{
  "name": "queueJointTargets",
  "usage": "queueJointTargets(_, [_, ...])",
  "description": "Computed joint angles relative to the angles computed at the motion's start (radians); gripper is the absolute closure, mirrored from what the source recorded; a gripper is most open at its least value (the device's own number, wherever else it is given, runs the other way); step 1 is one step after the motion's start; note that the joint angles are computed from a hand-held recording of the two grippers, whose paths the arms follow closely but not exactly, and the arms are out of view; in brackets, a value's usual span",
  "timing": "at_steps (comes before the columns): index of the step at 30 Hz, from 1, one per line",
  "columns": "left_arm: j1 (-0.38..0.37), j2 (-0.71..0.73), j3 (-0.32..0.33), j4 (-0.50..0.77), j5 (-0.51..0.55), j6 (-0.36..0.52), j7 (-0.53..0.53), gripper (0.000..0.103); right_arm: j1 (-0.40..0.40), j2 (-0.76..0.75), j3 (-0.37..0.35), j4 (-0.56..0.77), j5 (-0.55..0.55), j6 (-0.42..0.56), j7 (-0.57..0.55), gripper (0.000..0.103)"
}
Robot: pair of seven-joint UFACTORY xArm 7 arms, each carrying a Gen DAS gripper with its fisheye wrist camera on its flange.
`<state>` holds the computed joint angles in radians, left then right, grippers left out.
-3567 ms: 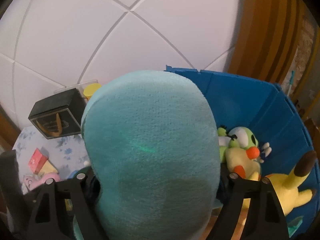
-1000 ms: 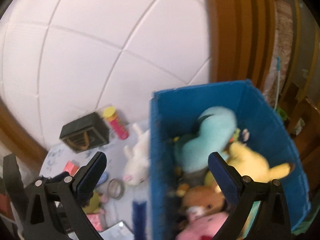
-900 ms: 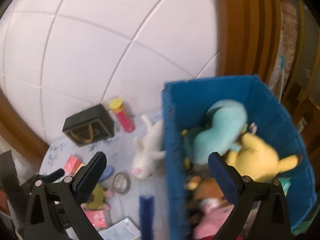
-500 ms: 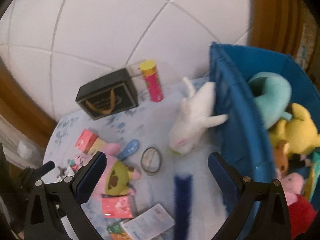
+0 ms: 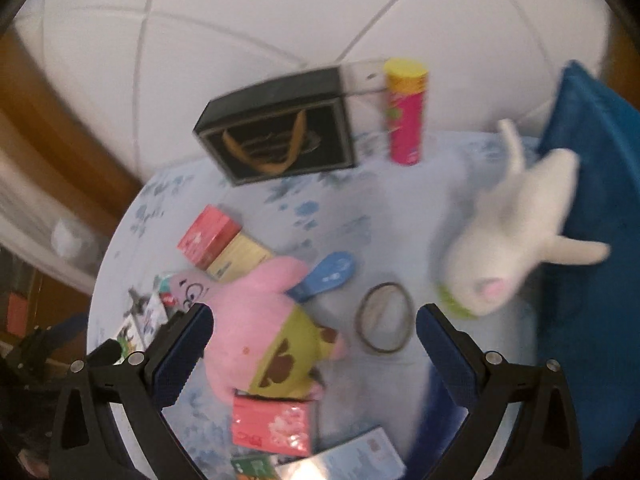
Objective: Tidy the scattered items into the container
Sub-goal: 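Grasp the pink starfish plush with left tool while right tool grasps its green shorts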
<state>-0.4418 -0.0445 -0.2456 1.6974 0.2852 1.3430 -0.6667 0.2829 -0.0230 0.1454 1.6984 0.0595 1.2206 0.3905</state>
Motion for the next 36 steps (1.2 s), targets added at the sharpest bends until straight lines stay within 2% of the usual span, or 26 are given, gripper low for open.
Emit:
queueJointTargets(7, [0.097,-0.173,0.057,-0.260,-0.057,-0.081,0.057,0.027,0.045,0.032,0.029,-0.082,0.028,-0.071,0.011,0.000])
queueJointTargets(10, [0.134,-0.207,0.065,-0.325,-0.078,-0.111,0.119,0.027,0.057,-0.004,0.032,-0.186,0.063,-0.145,0.032,0.000])
queueJointTargets(16, [0.169,-0.211,0.065,-0.419,-0.088,-0.238,0.260,0.027,0.060,-0.080,0.035,-0.365,0.086,-0.244,0.138,0.000])
queueJointTargets(20, [0.168,-0.165,0.077,-0.428,-0.154,-0.321,0.347,0.027,0.059,-0.135,0.039,-0.465,0.105,-0.304,0.214,0.000])
queueJointTargets(22, [0.168,-0.132,0.074,-0.415,-0.157,-0.352,0.371,0.027,0.060,-0.159,0.044,-0.508,0.104,-0.332,0.248,0.000])
queueJointTargets(24, [0.165,-0.094,0.069,-0.393,-0.144,-0.372,0.393,0.022,0.065,-0.176,0.045,-0.547,0.117,-0.354,0.264,0.000])
queueJointTargets(30, [0.146,0.021,0.076,-0.318,-0.154,-0.423,0.464,0.020,0.083,-0.183,0.045,-0.616,0.167,-0.427,0.282,0.000])
queueJointTargets(36, [0.128,0.135,0.089,-0.232,-0.191,-0.440,0.496,0.020,0.097,-0.135,0.037,-0.601,0.211,-0.476,0.242,0.000])
